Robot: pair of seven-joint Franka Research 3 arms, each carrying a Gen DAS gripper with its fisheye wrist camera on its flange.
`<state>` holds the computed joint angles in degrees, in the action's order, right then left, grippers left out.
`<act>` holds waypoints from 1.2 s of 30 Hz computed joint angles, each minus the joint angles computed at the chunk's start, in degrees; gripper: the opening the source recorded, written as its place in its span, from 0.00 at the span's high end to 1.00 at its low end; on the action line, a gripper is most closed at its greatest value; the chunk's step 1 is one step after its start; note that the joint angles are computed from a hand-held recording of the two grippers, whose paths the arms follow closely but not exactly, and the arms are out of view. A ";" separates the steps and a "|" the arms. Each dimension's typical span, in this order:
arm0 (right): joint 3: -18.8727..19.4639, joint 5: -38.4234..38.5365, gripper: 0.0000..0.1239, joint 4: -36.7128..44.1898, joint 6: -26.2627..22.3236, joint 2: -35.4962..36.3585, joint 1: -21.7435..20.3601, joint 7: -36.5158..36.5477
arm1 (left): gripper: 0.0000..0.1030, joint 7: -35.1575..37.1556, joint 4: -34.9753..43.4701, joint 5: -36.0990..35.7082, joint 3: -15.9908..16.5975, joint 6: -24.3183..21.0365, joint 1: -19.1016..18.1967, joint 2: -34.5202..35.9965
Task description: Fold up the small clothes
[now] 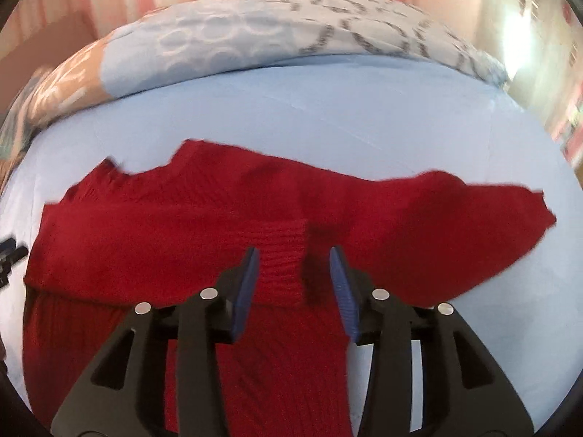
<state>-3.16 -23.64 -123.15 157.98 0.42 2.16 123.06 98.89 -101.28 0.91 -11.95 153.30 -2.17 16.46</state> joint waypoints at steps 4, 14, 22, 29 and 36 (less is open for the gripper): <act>0.13 4.38 0.65 2.27 -2.19 3.76 0.80 -5.55 | 0.40 -3.59 0.33 5.92 1.24 0.33 -3.21 1.27; -0.31 17.86 0.62 -1.71 5.14 1.96 -0.87 -17.52 | 0.39 -8.47 3.16 11.11 1.61 -3.07 -5.23 3.26; -2.49 -4.73 0.59 -7.71 7.86 -6.02 -9.41 0.73 | 0.25 -14.55 10.38 11.57 -1.19 -2.15 -10.39 5.60; -4.23 -13.21 0.50 -8.51 9.63 -5.30 -21.03 8.29 | 0.18 -13.97 24.92 12.40 -2.88 -6.61 -18.09 16.85; -9.17 -7.39 0.50 -6.96 10.36 -0.96 -23.03 7.50 | 0.15 -13.40 33.61 14.68 -1.21 -8.91 -22.89 23.16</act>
